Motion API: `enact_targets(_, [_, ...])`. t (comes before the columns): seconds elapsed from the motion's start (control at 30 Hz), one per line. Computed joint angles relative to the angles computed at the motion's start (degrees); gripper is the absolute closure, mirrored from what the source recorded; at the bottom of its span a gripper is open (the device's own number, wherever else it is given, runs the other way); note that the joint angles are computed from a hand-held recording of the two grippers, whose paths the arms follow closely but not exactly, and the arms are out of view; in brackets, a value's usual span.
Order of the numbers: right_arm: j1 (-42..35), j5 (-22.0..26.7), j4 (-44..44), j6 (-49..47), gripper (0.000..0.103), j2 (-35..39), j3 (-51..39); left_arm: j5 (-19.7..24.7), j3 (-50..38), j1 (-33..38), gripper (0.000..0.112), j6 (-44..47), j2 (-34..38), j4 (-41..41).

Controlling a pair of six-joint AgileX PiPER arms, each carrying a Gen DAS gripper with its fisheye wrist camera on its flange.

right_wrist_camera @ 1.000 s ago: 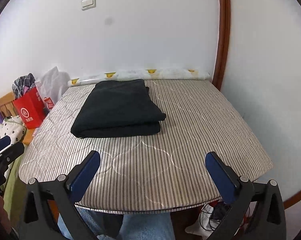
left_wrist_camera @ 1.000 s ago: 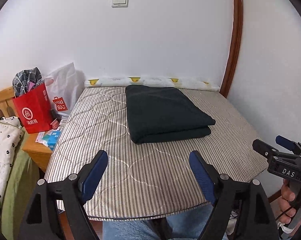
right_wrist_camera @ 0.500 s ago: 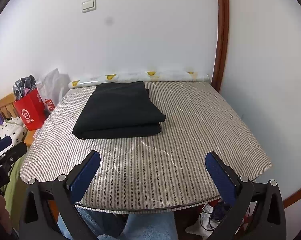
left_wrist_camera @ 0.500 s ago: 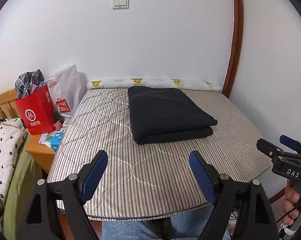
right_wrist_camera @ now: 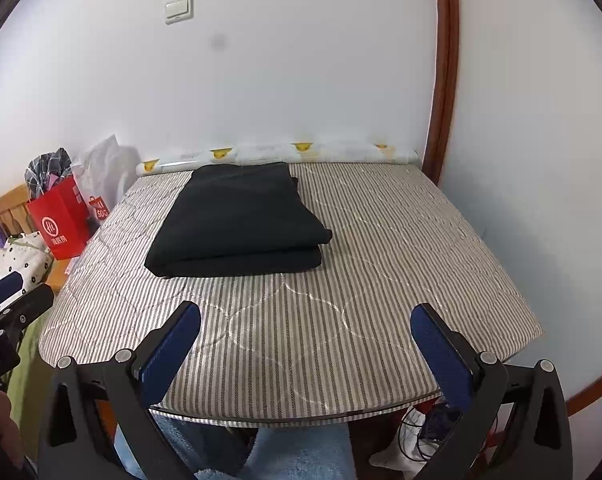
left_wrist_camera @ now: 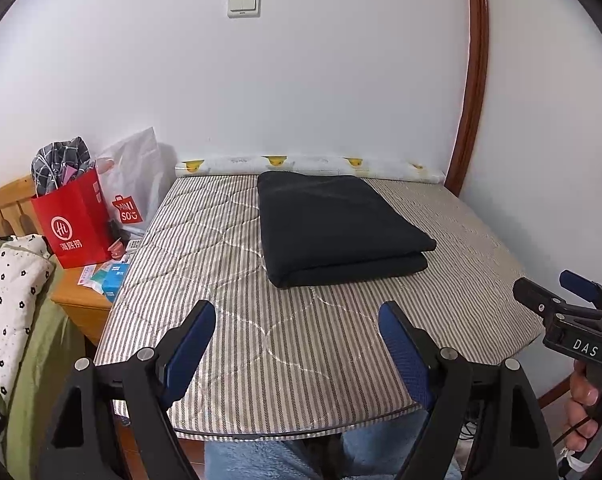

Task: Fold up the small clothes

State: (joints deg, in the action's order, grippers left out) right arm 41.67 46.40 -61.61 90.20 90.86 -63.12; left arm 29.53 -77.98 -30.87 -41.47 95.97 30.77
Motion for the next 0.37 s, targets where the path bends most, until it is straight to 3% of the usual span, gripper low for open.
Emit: enact_targets(0.37, [0.7, 0.6, -0.6, 0.6, 0.0, 0.2, -0.2, -0.5, 0.3, 0.4, 0.03, 0.3, -0.5, -1.3])
